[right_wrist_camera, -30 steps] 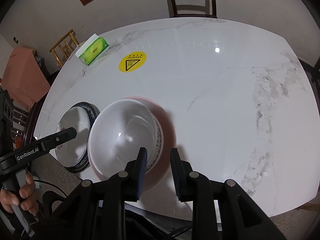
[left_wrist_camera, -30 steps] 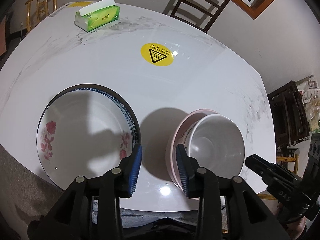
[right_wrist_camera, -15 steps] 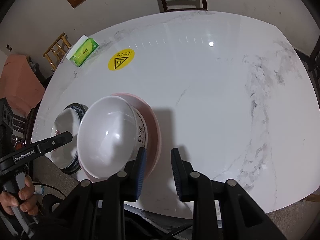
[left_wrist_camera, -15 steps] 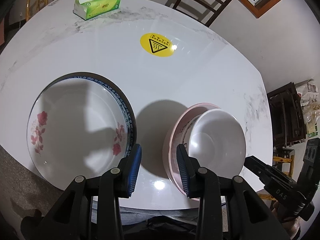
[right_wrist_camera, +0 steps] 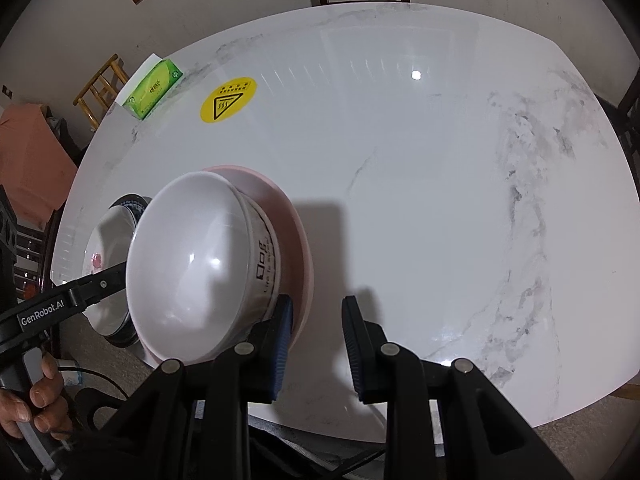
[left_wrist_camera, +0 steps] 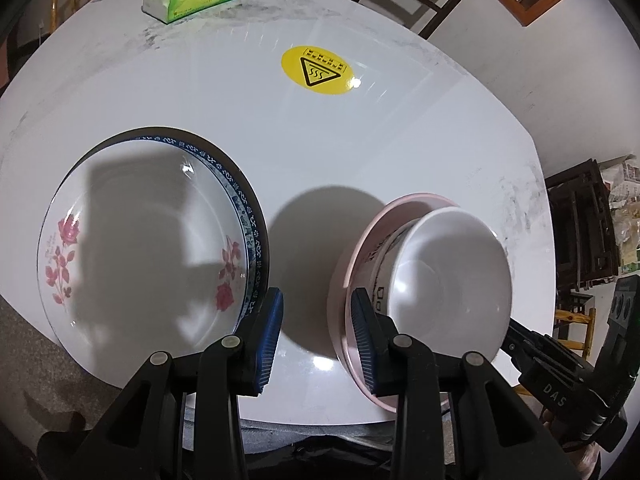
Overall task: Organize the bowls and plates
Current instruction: 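Close the left gripper on the pink bowl rim, then lift the nested bowl stack and carry it over the plate stack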
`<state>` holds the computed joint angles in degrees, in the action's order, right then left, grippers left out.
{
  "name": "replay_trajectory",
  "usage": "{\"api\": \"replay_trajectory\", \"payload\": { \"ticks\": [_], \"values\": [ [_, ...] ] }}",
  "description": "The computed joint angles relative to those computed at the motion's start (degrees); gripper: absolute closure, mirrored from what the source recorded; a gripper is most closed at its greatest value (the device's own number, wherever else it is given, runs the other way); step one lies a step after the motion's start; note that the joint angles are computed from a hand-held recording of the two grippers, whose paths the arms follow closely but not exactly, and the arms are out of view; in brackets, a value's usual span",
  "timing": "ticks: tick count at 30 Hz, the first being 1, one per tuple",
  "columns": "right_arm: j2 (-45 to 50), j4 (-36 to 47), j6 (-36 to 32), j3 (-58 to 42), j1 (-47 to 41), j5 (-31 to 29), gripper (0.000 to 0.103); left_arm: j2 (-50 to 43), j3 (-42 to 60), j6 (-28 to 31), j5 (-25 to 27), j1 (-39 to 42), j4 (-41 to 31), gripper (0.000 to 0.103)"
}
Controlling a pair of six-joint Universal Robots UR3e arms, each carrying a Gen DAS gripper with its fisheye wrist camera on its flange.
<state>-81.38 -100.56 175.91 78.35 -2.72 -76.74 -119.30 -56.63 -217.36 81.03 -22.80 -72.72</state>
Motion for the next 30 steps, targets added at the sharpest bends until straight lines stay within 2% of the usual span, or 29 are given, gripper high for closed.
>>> {"api": "replay_trajectory", "payload": {
  "ticks": [17,30],
  "values": [
    [3.0,-2.9,1.3,0.3,1.6,-1.3,0.077,-3.3,1.2,0.4,-0.4,-0.9,1.1,0.085],
    [2.5,-3.1,1.3,0.9,1.3,-1.2,0.077,-3.3,0.5,0.7,-0.3,-0.9,2.3,0.088]
  ]
}}
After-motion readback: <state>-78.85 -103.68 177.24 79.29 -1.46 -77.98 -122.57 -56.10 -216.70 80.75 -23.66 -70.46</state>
